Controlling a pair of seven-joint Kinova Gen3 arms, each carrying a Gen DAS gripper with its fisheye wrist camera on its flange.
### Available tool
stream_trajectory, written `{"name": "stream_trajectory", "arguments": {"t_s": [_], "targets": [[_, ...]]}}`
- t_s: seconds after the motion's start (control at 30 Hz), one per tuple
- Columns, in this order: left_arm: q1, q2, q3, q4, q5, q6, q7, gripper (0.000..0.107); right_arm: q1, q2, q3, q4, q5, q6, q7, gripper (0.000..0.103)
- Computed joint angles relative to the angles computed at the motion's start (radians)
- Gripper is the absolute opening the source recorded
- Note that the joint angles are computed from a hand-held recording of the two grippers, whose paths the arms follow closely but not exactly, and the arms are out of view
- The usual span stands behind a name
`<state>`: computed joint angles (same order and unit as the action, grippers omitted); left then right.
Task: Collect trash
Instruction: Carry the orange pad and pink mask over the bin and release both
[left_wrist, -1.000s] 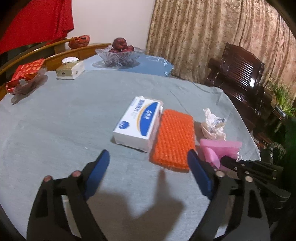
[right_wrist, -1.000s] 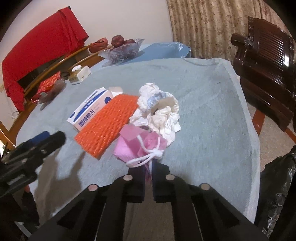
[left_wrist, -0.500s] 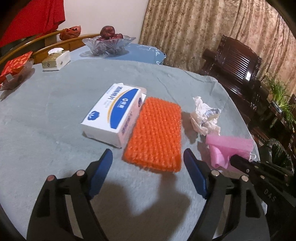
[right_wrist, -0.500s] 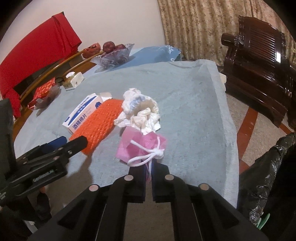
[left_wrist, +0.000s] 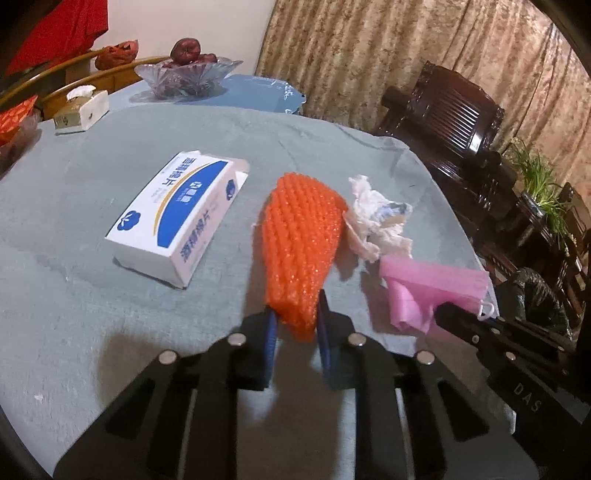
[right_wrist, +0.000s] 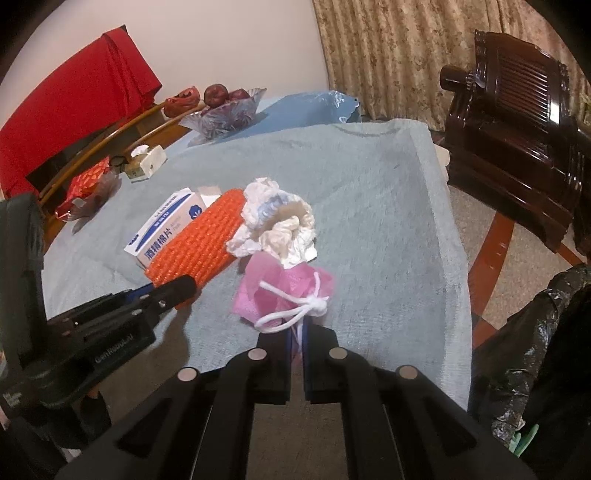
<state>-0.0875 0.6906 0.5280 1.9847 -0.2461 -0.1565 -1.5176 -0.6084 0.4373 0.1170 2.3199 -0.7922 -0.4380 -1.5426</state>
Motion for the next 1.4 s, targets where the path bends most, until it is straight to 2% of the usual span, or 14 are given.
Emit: {"name": "stream_trajectory", "arguments": {"t_s": [0.23, 0.47, 0.73, 1.03, 1.2, 1.4], "targets": [[0.033, -0.078, -0.051, 0.089, 0.004, -0.093, 0.043, 0.016, -0.024, -0.036, 0.000, 0.021, -0.046, -0.018, 0.027, 0.005], [0.083, -0.164, -0.121, 0.149, -0.012, -0.116, 0.099, 0.016, -0.040, -0.073, -0.030, 0.041, -0.108, -0.049, 0.061, 0.005], [0.097, -0.247, -0.145, 0.205, -0.043, -0.131, 0.164, 0.016, -0.065, -0.139, -0.079, 0.072, -0.241, -0.097, 0.164, 0.005], [0.116, -0.352, -0.165, 0.284, -0.093, -0.169, 0.245, 0.016, -0.094, -0.250, -0.182, 0.116, -0.491, -0.195, 0.355, 0.005], [0.105, -0.418, -0.145, 0.325, -0.180, -0.178, 0.326, 0.016, -0.100, -0.313, -0.268, 0.139, -0.633, -0.267, 0.444, 0.005], [0.147, -0.481, -0.169, 0.369, -0.255, -0.199, 0.401, 0.016, -0.105, -0.390, -0.382, 0.166, -0.802, -0.364, 0.527, 0.005]]}}
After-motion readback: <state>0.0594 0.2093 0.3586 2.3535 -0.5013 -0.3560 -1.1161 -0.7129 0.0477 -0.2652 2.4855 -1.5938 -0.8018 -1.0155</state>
